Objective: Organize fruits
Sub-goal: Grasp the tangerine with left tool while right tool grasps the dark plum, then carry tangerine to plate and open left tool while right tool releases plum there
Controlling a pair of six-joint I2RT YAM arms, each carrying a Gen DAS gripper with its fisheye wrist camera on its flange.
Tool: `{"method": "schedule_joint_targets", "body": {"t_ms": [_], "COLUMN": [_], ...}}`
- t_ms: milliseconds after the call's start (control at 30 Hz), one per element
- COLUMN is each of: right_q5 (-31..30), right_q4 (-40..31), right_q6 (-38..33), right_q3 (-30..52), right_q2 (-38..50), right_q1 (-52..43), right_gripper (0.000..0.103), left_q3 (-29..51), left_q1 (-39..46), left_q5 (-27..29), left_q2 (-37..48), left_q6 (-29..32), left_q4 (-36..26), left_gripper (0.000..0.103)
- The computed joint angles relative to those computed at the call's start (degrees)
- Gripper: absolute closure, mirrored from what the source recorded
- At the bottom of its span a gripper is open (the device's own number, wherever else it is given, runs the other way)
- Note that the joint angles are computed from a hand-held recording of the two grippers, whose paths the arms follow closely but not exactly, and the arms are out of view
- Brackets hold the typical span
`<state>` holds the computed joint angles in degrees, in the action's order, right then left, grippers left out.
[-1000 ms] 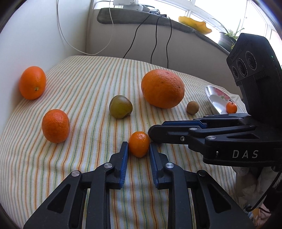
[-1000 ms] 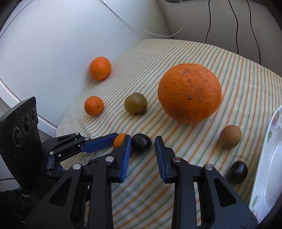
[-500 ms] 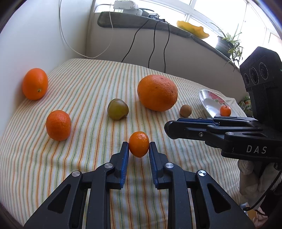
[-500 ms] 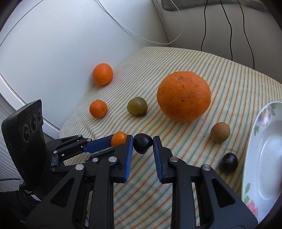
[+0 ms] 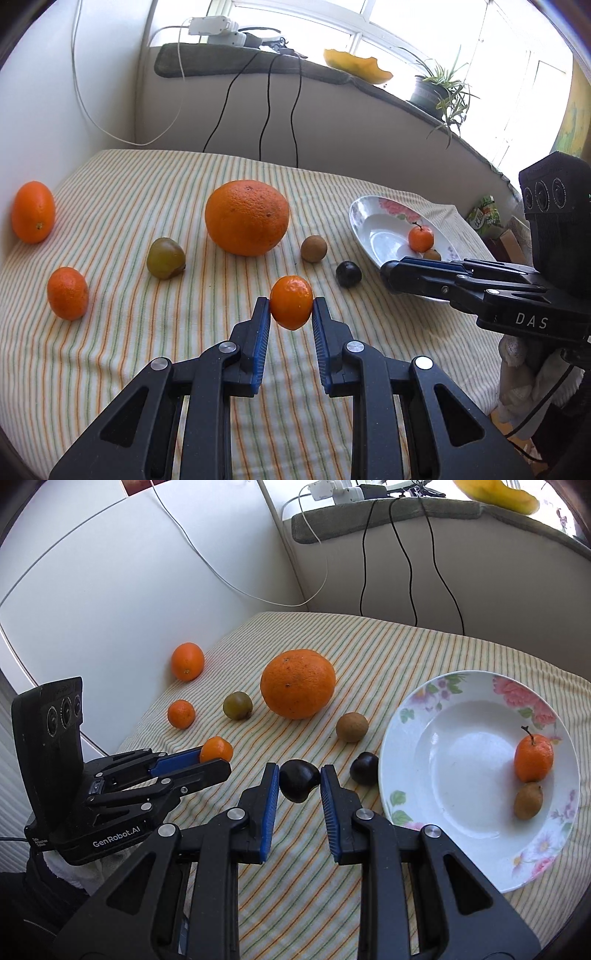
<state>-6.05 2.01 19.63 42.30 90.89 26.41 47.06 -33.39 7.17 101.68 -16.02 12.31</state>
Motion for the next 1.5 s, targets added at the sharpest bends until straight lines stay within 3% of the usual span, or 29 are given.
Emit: {"method": "schedule_joint_targets", "body": {"t_ms": [367,733,1300,1433,1500], "right_q5": [4.3,5.5,6.9,7.8,8.9], "right_q4": [-1.8,-1.6,-0.5,-0.9,-0.9], "right_q6": [-2.1,-3.5,-4.3,-4.1,-3.7], "right_q3": [-7.5,-9.6,-10.3,-10.3,-10.4], "right_q2": [-9.1,-9.3,-8.2,-8.6,-8.9], "right_q1": [-6.7,-9.3,-9.8,-9.3,-9.2], "right_gripper": [0.079,0.079,0.079,0.076,0.063], "left_q3": [7.8,16.4,19.3,19.0,18.8], "left_q1": [-6.4,-9.7,-11.8,-11.8,-11.4], "left_q5": [-1.2,-1.8,-3.4,-4.4,-4.1], "left_q2": [4.2,10.2,12.0,11.6,11.3], "left_q6": [0.5,1.3,2.0,1.3,1.0], "left_q4": [-2.8,-6.5,-8.7,-8.8,-8.7], "left_gripper": [0.082,0.082,0.081,0.059,0.059]}}
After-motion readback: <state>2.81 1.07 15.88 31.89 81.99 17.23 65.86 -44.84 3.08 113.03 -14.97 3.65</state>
